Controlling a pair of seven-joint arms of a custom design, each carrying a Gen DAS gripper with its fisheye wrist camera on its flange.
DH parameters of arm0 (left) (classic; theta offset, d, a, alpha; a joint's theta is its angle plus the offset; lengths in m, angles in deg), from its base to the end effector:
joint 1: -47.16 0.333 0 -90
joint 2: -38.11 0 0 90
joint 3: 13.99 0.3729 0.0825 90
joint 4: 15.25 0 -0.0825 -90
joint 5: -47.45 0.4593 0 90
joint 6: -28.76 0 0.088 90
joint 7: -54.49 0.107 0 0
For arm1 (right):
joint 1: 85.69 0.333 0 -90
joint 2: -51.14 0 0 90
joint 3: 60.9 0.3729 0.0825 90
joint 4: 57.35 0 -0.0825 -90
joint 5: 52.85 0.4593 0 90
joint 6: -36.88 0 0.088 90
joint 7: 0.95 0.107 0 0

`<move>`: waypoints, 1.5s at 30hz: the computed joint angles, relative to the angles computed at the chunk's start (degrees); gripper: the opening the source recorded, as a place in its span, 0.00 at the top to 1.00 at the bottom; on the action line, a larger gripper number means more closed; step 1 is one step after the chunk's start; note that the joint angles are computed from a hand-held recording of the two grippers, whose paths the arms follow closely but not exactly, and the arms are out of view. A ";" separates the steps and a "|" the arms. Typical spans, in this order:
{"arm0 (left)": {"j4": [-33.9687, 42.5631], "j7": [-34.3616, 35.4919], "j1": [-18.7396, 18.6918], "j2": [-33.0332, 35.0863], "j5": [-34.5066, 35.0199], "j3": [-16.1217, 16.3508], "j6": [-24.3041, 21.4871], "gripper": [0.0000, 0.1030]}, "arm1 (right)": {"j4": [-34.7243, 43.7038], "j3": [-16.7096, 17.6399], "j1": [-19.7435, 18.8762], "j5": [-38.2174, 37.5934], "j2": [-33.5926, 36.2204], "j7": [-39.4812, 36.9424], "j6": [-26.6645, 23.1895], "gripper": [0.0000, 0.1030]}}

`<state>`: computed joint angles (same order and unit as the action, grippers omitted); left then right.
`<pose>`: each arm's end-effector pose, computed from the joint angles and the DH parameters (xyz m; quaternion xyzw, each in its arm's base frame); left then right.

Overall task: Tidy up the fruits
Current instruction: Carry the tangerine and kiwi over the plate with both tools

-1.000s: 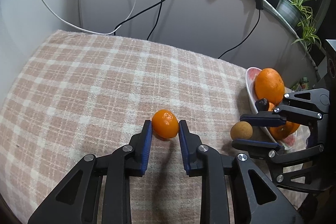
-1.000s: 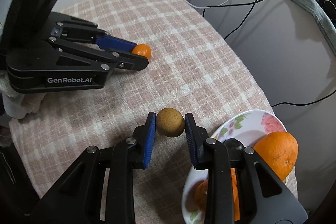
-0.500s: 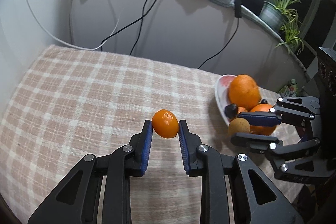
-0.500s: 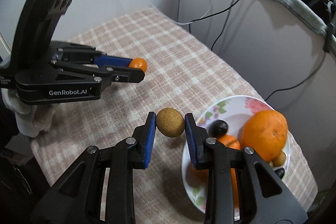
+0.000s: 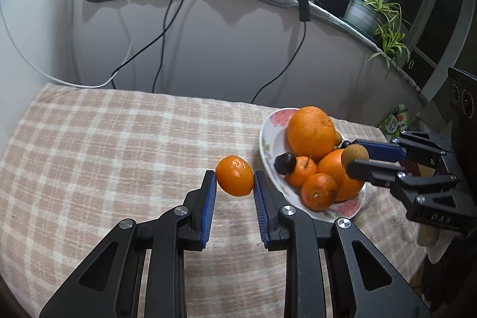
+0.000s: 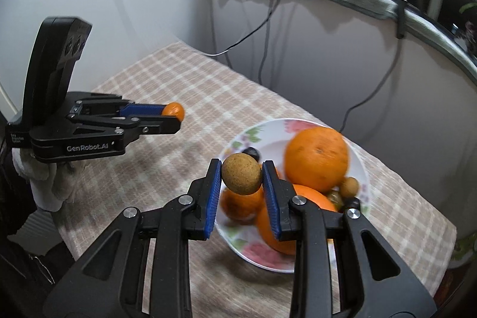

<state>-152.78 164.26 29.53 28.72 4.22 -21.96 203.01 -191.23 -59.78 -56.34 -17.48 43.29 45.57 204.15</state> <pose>0.5252 -0.1955 0.4687 -0.6212 0.6718 -0.3846 0.1220 0.5186 0.2637 0.4786 -0.8478 0.3754 -0.1597 0.3388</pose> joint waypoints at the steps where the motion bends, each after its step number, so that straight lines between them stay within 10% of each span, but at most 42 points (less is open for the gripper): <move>1: 0.31 0.15 -0.14 0.24 -0.04 -0.02 -0.09 0.77 | 0.07 -0.30 -0.06 0.44 -0.03 -0.35 -0.07 0.72; 45: 11.07 1.89 3.35 9.39 2.90 -5.22 -3.71 0.77 | 3.10 1.41 -4.47 6.38 2.88 -4.40 -0.50 0.72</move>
